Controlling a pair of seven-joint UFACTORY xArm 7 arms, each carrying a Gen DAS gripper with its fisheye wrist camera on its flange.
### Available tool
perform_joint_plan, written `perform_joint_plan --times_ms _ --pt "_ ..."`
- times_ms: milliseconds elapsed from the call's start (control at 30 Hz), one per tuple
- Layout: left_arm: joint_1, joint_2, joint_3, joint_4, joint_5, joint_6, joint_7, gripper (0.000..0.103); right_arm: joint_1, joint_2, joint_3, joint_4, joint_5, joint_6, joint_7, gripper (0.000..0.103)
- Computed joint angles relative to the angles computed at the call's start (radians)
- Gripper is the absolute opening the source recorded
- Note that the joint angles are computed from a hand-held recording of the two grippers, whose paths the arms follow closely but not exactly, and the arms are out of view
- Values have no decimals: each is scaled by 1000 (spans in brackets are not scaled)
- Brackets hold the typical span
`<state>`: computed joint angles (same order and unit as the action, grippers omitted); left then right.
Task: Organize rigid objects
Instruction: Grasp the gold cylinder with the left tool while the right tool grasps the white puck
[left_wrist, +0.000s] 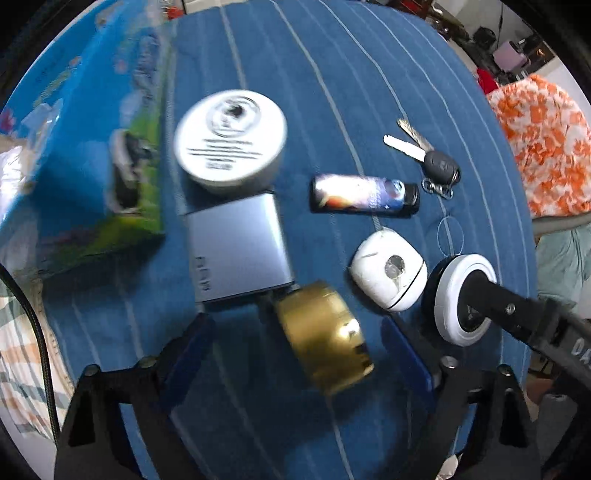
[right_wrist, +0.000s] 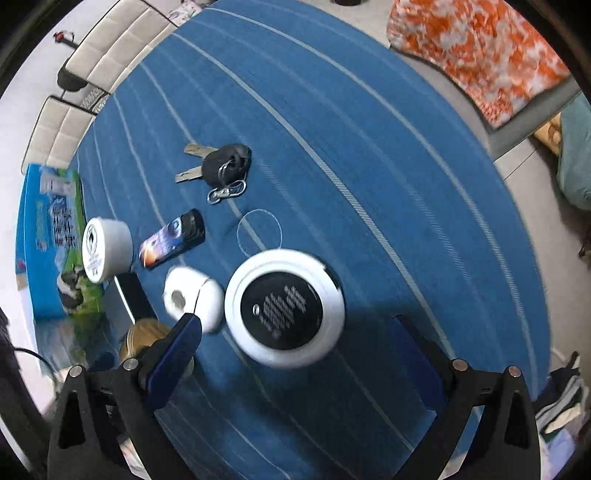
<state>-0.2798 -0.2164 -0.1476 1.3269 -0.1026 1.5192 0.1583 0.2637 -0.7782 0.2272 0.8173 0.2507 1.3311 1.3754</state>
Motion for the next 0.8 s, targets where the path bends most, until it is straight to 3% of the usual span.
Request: perform_joint_plan --times_ms 33,100,267,500,800 --pt "-4 5 -6 -7 2 -3 -4 79 0 1 -2 -13 6 -22 -2 103" --pt "-10 18 -14 -17 12 -3 -11 55 3 12 -7 -37 18 -72 -15 103" --pt "-15 2 -11 -46 27 -36 -5 39 22 91 -24 -38 28 -112 -66 102" --pt "12 -39 30 -71 3 -14 65 26 23 165 -6 11 -12 -99 -54 102" --pt "60 -66 51 -92 1 12 115 25 45 194 2 42 -26 -95 -68 94"
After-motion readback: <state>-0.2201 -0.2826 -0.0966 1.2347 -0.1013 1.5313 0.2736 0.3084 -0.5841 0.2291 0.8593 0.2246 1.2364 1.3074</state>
